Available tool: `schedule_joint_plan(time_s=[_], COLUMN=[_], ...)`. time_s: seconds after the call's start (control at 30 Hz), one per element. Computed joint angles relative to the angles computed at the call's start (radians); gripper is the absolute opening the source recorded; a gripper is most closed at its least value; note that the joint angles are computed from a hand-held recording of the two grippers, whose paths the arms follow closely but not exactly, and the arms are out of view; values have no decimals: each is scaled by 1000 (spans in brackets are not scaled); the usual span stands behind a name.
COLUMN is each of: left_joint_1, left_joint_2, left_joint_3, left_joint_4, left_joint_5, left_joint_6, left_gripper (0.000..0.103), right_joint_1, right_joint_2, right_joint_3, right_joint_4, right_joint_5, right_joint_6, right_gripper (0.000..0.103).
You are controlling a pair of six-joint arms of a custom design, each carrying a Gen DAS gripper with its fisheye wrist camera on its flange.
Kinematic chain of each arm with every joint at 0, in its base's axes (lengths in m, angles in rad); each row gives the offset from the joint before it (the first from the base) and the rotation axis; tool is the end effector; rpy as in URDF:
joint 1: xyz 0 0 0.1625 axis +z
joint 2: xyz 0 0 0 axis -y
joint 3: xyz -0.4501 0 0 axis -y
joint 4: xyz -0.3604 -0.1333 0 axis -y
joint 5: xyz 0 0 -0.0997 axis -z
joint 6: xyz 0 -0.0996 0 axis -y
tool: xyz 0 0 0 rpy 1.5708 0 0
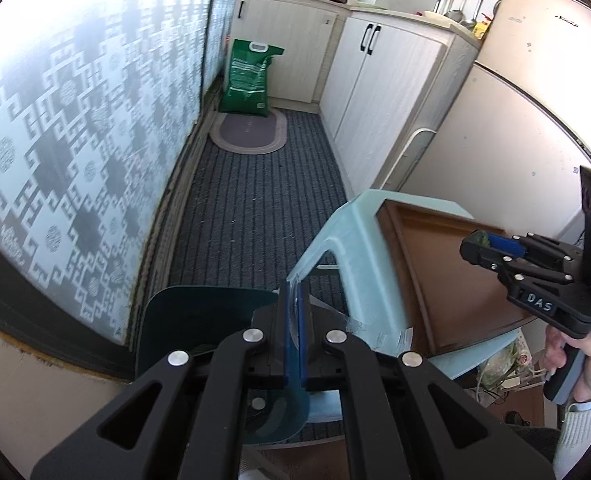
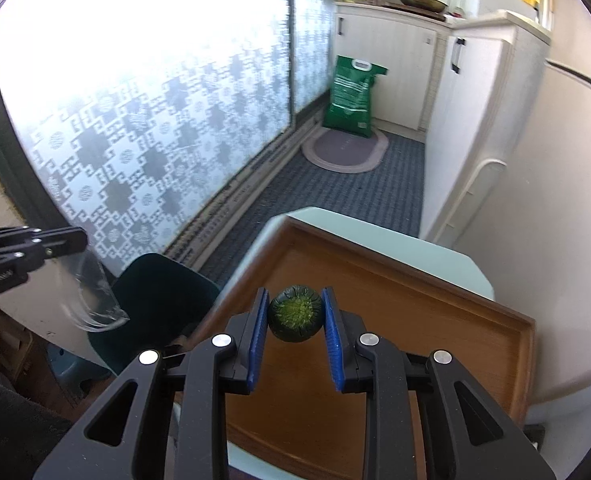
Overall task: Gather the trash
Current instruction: 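Carry both items over the bin and open the left tool to drop the lid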
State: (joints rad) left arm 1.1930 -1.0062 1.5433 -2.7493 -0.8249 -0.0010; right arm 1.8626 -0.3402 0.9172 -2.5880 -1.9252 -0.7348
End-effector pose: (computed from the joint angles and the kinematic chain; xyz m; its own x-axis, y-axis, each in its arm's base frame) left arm -0.0619 -0.7007 0.3594 -0.8328 -0.1072 -0.5432 0.2947 0.7446 -0.5989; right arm 0.3409 -0.7918 0.0741 -0.5235 -0.6760 0.5186 -0.8238 0.5569 -0.1057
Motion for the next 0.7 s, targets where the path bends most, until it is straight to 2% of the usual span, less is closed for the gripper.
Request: schedule_joint_plan(time_s=[0.3, 0.7], left_joint_1=[21, 66], left_joint_2=[-58, -56], left_joint_3=[82, 139], left_joint_4=[-10, 7], left_joint_5=[45, 71], left_joint_6=[-26, -39], left_gripper=[4, 4], right_joint_1=[49, 71], right_joint_2=[11, 54], right_joint_3=[57, 60], right_joint_4=[-3, 43], right_joint_5=[50, 45], right_joint_6=[-22, -39], right_gripper=[26, 26])
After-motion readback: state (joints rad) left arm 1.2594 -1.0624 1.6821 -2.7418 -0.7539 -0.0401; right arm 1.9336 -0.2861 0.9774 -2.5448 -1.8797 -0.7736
